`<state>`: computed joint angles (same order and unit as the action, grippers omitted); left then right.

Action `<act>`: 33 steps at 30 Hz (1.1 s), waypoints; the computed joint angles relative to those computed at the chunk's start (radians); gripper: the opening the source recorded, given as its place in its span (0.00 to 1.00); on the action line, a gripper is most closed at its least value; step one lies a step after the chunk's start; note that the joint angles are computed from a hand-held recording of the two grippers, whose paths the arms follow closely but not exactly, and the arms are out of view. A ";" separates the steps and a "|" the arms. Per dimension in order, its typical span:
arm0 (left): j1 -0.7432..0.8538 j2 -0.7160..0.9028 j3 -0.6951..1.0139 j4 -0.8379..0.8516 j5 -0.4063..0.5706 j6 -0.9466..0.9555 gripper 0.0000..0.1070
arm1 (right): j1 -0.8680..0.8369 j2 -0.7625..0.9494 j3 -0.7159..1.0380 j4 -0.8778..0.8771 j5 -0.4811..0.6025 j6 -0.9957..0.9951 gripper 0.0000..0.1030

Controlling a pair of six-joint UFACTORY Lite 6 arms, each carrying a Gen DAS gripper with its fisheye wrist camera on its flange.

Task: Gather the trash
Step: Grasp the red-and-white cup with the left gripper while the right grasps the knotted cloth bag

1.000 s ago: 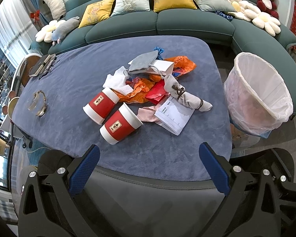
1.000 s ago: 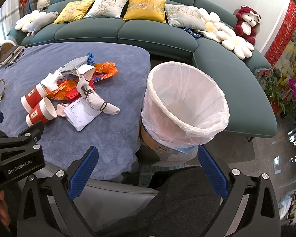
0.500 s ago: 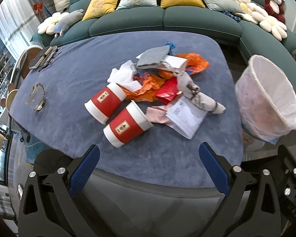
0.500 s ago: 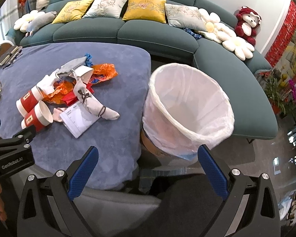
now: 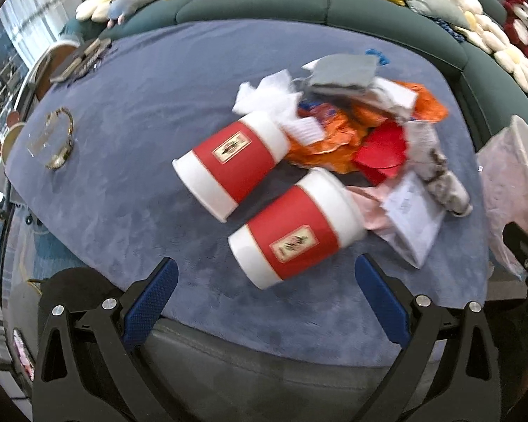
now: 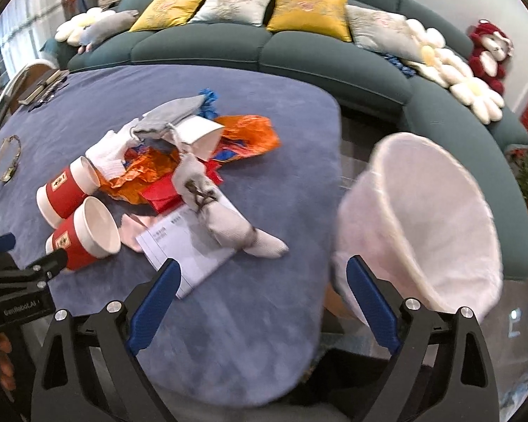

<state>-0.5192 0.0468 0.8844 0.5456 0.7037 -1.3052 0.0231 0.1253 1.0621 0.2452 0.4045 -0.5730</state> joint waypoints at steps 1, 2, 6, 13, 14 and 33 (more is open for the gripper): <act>0.026 0.007 -0.013 -0.015 -0.031 0.020 0.90 | 0.010 0.025 0.017 0.002 -0.005 0.004 0.87; 0.045 0.017 -0.019 -0.028 -0.054 0.039 0.90 | 0.026 0.058 0.037 0.002 -0.015 0.011 0.87; 0.100 0.054 -0.037 -0.084 -0.147 0.114 0.90 | 0.075 0.170 0.113 -0.029 -0.044 0.051 0.86; 0.107 0.071 -0.031 -0.107 -0.201 0.144 0.90 | 0.111 0.309 0.216 -0.041 -0.055 0.060 0.86; 0.111 0.075 -0.026 -0.118 -0.203 0.148 0.90 | 0.117 0.328 0.230 -0.061 -0.057 0.074 0.85; 0.149 0.185 0.140 -0.194 -0.182 0.194 0.66 | 0.100 0.411 0.273 0.047 -0.016 -0.046 0.36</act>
